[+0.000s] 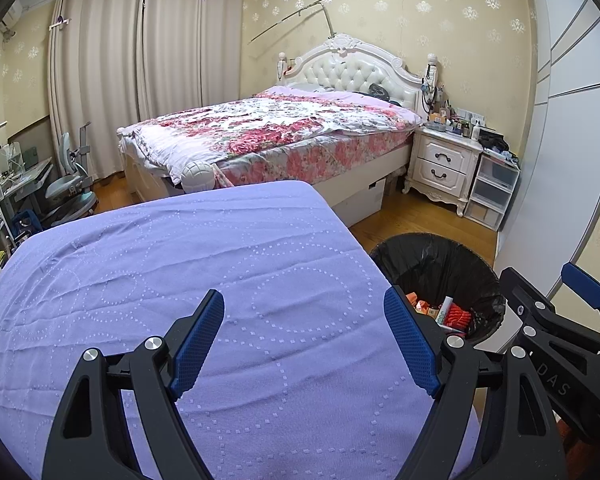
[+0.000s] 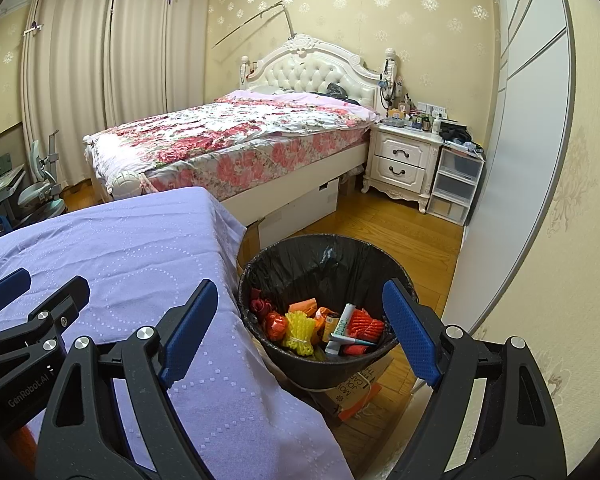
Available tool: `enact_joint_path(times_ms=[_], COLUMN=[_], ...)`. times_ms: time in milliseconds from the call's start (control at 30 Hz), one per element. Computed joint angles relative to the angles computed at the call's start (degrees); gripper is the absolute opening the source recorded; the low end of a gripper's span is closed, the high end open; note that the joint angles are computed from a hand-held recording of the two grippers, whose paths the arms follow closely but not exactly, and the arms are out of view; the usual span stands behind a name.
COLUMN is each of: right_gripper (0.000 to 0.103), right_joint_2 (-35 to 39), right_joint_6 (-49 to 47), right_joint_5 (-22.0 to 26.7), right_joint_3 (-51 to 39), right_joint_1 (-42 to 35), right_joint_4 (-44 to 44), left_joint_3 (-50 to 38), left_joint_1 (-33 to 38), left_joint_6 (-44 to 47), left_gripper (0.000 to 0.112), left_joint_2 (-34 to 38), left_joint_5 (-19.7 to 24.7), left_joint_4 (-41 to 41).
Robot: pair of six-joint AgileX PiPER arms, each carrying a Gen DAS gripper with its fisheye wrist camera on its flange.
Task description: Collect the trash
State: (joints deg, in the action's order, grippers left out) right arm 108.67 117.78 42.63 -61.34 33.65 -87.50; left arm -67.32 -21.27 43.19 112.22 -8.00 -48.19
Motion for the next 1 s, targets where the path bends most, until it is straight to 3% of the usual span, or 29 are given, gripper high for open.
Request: enact_joint_path(times_ms=[400,833,1000], right_gripper=[0.083,0.083,0.083], right_joint_2=[-0.02,-0.28,-0.47], right_joint_6=[-0.07,-0.68,-2.55], right_joint_5=[0.00,-0.14,-0.12], right_joint_3=[-0.01,-0.12,-0.95], right_joint_1=[0.03,-0.01,0.40], right_joint_4=[0.05,0.40,1.70], left_joint_3=[-0.30,1.06,1.05], left_joint_1=[-0.03,0.15,-0.05], left_joint_6=[-0.38,-15.69,-11.14], left_gripper=[0.080,0.084,0.084], left_joint_2=[-0.19,-0.55,-0.28], left_joint_5=[0.70,-0.64,-1.79], left_joint_4=[-0.10,14.79,11.12])
